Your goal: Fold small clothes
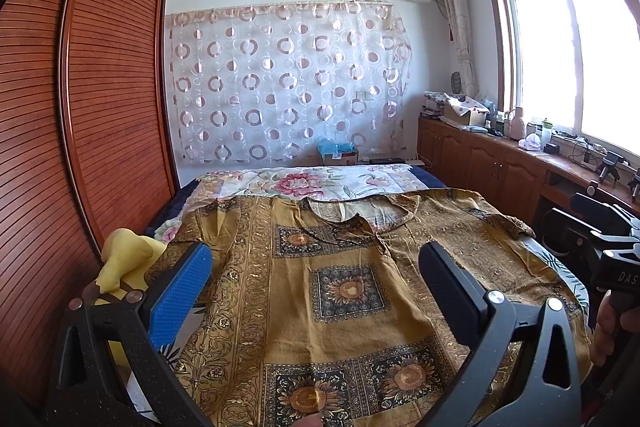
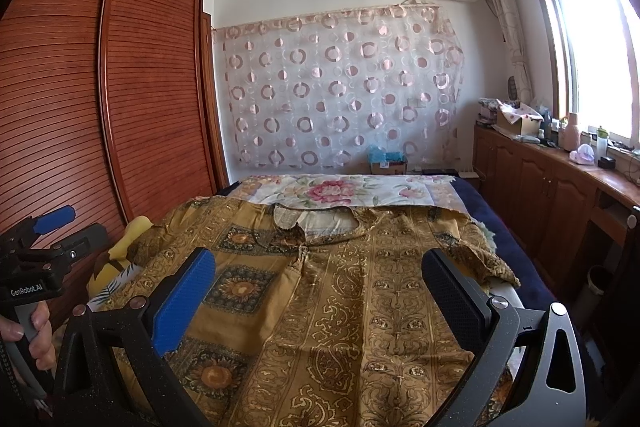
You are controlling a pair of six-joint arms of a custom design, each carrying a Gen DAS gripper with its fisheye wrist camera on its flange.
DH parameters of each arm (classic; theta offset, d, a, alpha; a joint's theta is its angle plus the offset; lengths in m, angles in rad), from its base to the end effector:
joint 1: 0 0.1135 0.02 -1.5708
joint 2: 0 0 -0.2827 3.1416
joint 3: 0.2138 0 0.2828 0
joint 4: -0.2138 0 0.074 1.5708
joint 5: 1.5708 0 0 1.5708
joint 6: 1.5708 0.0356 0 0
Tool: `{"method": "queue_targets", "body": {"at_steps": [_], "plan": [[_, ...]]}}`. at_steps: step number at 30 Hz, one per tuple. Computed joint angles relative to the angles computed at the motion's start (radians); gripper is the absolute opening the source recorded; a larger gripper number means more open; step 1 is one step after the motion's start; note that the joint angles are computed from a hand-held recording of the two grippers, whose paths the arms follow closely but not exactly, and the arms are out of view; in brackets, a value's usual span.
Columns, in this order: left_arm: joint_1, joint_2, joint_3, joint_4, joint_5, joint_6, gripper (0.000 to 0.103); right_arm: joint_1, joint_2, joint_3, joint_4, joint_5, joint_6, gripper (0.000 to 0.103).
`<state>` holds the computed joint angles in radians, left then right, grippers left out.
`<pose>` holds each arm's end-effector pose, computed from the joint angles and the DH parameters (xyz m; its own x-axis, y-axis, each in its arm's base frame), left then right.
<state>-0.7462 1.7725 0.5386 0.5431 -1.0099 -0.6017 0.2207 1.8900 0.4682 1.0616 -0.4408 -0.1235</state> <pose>0.2380 -0.1790 0.0903 -0.3188 -0.1153 -0.9408 -0.3622 0.9321 0.0085 0.2977 0.0823 0.0801 -0.2689 -0.1745 -0.9472 -0.6255 0.7795 0.0340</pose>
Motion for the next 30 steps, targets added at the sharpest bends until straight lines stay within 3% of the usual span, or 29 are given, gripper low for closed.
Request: {"method": "queue_targets", "body": {"at_steps": [30], "plan": [[-0.005,0.0,0.002,-0.005,-0.005,-0.001,0.103,0.0,-0.019,-0.013,0.001,-0.003,-0.001,0.103]]}}
